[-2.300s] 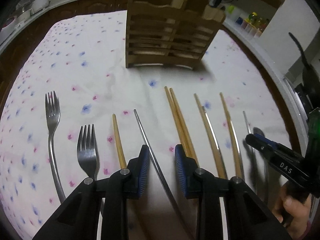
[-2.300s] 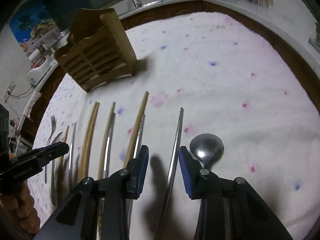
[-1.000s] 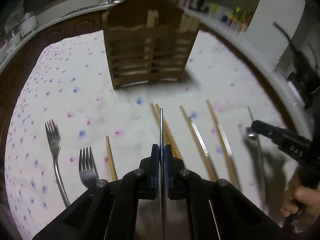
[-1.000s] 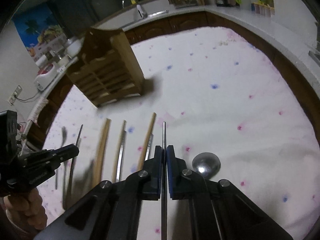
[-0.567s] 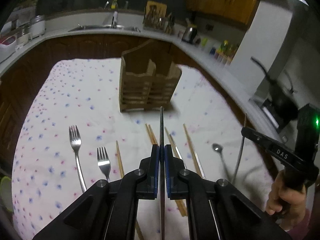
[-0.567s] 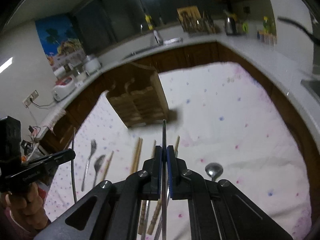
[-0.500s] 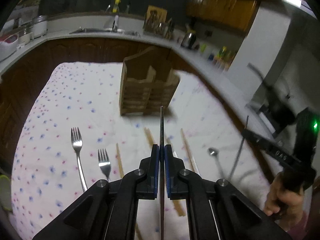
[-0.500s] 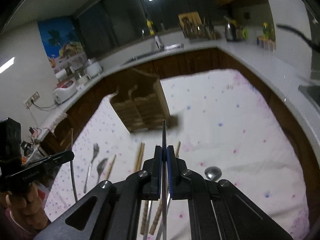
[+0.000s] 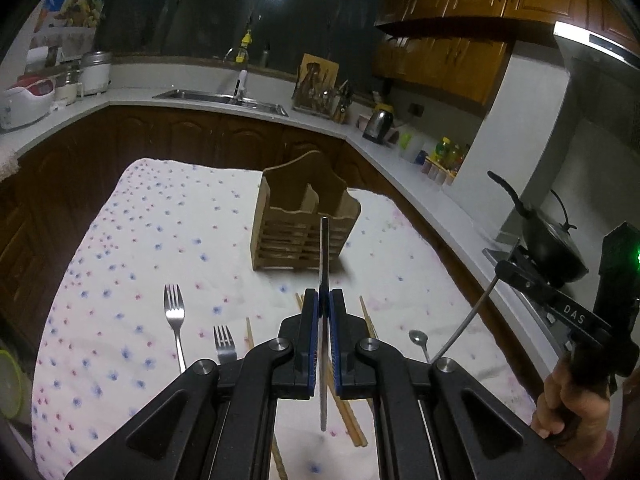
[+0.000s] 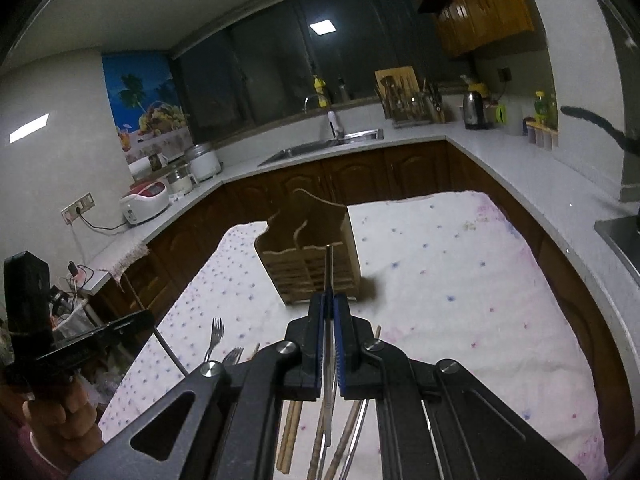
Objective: Organize utensils
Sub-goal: 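Lift the metal chopstick with the left tool and carry it to the wooden holder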
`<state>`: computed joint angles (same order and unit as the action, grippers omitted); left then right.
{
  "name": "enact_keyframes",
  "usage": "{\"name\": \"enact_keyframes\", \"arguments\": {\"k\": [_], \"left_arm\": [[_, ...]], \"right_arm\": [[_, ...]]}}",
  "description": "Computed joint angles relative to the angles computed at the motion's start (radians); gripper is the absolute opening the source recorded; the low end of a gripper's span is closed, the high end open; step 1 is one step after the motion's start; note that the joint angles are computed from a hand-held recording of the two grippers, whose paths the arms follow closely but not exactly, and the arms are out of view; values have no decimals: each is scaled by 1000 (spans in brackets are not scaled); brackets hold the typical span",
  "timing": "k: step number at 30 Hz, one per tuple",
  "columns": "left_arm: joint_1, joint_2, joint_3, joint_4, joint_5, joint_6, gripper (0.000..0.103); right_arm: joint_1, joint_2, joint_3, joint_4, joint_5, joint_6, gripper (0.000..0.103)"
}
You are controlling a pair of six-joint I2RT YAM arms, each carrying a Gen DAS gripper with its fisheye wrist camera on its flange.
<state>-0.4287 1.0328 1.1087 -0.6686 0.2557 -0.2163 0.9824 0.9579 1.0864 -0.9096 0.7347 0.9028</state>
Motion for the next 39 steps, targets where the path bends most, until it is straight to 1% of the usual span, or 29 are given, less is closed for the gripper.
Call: {"name": "enact_keyframes", "arguments": {"k": [4,8,10,11,14,18,20,22,25,30,34,36,37,39], "left_arm": [[6,12,5,17,2,-8,3],[11,31,11,48,0,-21,3],[37,61,41,57,23,-15,3],[34,70,46,74,11,-21,3],[56,106,75,105,23,-22,3],[63,164,116,168,17,-35,3],[66,197,140,201,10,-42,3],[70,236,166,240,7,-52,3],[75,289,199,304,-1,-64,3],[67,427,283,433,-60,-79,3],[62,541,327,530,-100,-92,3],[56,614,350,583,-127,-107,3],[47,652,358,610,-152,-113,3],[40,711,372,649,-164,-128,3]], "right_arm": [[-27,-9,-13,35,-19,-26,5],[-89,-24,-39,102,-64,-71,5],[-110,-30,-44,124,-75,-87,5],[-138,-31,-46,147,-95,-105,5],[-225,-32,-49,214,-158,-163,5],[-319,-10,-33,294,-212,-232,5],[-388,12,-16,350,-267,-276,5],[-428,41,5,385,-291,-304,5],[-516,90,41,455,-357,-341,5],[-664,205,113,575,-465,-376,5],[-741,302,150,658,-527,-383,5],[-759,343,159,685,-541,-388,5],[-768,371,155,719,-548,-390,5],[-776,414,147,762,-556,-383,5]]}}
